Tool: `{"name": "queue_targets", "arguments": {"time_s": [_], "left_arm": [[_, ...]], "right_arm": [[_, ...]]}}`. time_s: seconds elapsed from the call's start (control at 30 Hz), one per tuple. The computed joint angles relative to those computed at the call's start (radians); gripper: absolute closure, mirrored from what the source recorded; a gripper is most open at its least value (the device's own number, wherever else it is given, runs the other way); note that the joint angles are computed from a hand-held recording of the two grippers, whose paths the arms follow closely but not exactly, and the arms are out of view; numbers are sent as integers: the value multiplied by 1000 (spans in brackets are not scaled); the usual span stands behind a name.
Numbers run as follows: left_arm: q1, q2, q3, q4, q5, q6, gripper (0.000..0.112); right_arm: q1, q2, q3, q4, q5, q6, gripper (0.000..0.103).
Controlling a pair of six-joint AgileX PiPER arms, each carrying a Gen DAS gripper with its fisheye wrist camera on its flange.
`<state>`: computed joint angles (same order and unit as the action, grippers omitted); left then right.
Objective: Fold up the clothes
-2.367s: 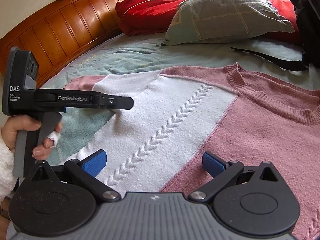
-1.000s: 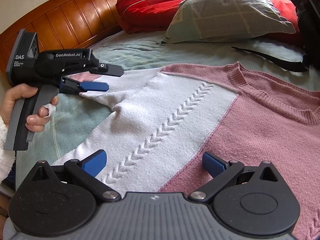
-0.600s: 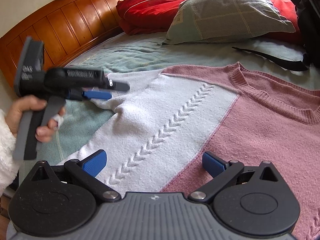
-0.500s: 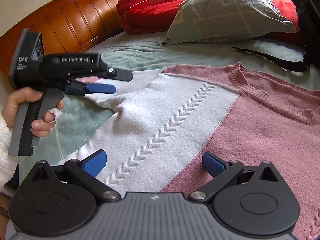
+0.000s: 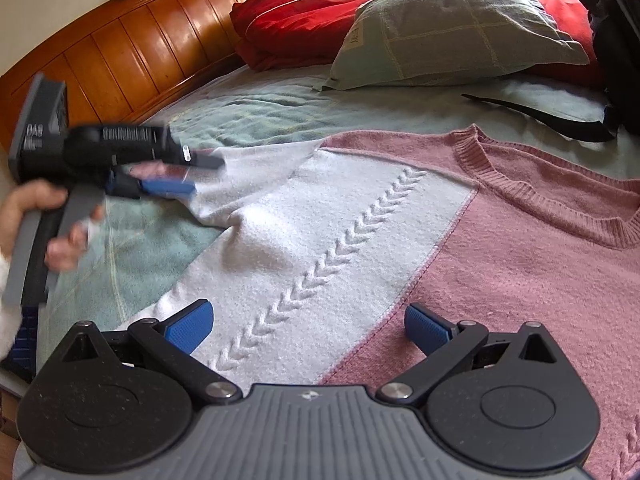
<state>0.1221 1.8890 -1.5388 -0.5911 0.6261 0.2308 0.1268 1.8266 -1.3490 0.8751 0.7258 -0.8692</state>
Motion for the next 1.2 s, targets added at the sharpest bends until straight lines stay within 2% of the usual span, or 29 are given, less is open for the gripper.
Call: {"name": "queue_targets", "arguments": {"time_s": [0.17, 0.27, 0.33, 0.43, 0.53, 0.6, 0.67, 0.77, 0.8, 0.87, 0.93, 1.03, 1.07, 1.2], "left_arm": [[26, 90, -70, 134, 23, -103, 37], [29, 22, 71, 82, -64, 8, 35], [12, -6, 86, 160, -50, -10, 35], [-24, -18, 37, 344, -5, -149, 36], [-67, -24, 41, 452, -103, -168, 33], [-109, 16, 3, 622, -109, -269, 33], [-127, 56, -12, 696, -91, -307, 33], [-128, 14, 127, 756, -202, -313, 30], [-123, -7, 159, 759, -215, -318, 29], [-99, -35, 178, 676, -201, -262, 29], [-78, -41, 137, 611, -145, -201, 30], [-50, -24, 80, 601, -163, -202, 30], [-34, -2, 45, 562, -160, -174, 30], [45, 120, -101, 259, -72, -9, 30]], "right_arm": [[5, 2, 1, -10, -6, 1, 0], [-3, 7, -3, 0, 1, -1, 0], [-7, 12, -6, 6, 4, 2, 0], [-2, 8, 0, 3, -5, 3, 0], [6, 3, 6, -4, -16, 2, 0], [11, 0, 9, -9, -21, 2, 0], [9, 0, 9, -7, -19, 0, 0], [0, 3, 5, 3, -8, -4, 0], [-3, 5, 3, 7, -5, -4, 0], [-7, 10, -1, 11, -1, -2, 0], [-4, 9, 0, 9, -6, 0, 0], [6, 3, 8, -4, -22, 4, 0], [9, 2, 10, -9, -28, 5, 0], [18, -2, 15, -22, -42, 6, 0]]}}
